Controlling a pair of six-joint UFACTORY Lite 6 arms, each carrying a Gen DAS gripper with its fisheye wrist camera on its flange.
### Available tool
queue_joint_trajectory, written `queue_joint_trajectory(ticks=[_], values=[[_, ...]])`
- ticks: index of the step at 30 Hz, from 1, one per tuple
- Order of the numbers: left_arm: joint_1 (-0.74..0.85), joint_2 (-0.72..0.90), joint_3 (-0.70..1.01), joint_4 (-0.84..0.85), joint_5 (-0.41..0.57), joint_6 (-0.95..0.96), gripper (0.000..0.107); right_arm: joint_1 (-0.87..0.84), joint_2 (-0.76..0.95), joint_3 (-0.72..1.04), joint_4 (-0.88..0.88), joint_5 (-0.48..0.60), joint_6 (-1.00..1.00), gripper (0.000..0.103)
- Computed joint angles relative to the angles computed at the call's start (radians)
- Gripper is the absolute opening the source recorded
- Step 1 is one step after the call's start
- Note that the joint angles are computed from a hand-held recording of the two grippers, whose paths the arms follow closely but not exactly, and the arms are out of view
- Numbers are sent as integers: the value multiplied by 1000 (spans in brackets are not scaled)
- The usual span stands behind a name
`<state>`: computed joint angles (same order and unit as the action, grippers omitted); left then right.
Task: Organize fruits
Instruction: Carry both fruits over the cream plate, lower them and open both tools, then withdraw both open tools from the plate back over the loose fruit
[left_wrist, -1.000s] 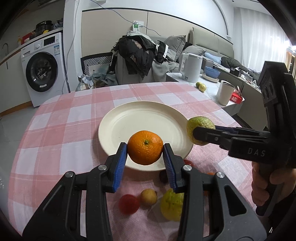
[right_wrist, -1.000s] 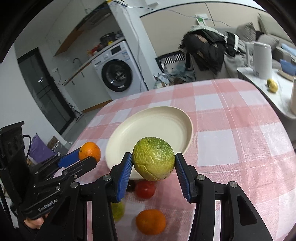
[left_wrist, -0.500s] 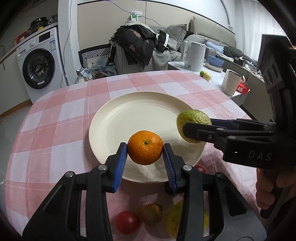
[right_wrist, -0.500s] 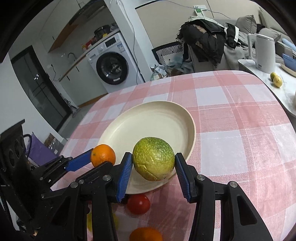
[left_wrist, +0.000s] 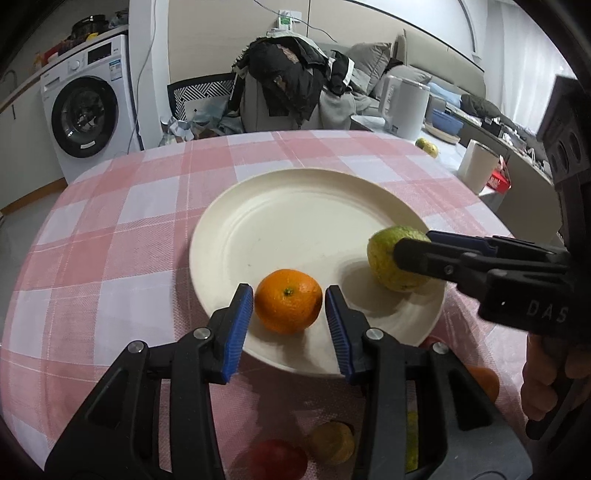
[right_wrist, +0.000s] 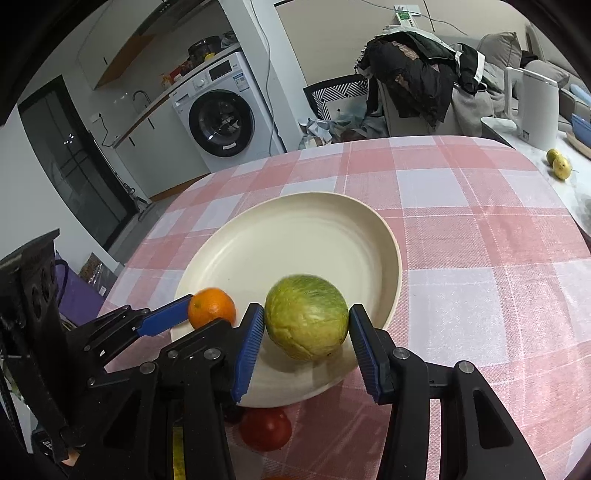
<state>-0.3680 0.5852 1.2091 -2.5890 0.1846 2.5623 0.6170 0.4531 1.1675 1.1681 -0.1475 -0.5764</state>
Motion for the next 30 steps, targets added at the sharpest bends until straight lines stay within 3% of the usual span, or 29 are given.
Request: queue_joint_trajectory(ticks=[2,4,6,8,10,12,13,15,21,27,30], values=[[7,-33,-29,26,10,-25,43,9,-30,-24,67,-31,-64,50],[11,-83,-83,-7,26,14,55,23,-79,-66,128,-65,-128,52],[9,-140,-145,-84,39,94,78,34,-131,-115,177,-86,-177,57],[5,-204,-214,-171,54,176,87,44,-182,-171,135,-98,-130,80],[3,-280,-295,-226,68,230,88,62,-244,-243,58,-119,-37,89],[2,-346,-367,-234,87,241,101,86,-288,-292,87,-148,-44,97],[-1,-391,-414,-262,99,269,102,99,-311,-317,83,-156,-33,103],[-8,-458,-480,-291,109,300,102,118,-337,-347,90,-155,-43,103],[-28,-631,-641,-352,108,356,102,250,-357,-378,373,-259,-321,103],[-17,-757,-753,-273,100,263,102,346,-365,-389,466,-331,-396,103],[-28,-812,-796,-333,94,315,102,372,-361,-379,497,-334,-436,103]])
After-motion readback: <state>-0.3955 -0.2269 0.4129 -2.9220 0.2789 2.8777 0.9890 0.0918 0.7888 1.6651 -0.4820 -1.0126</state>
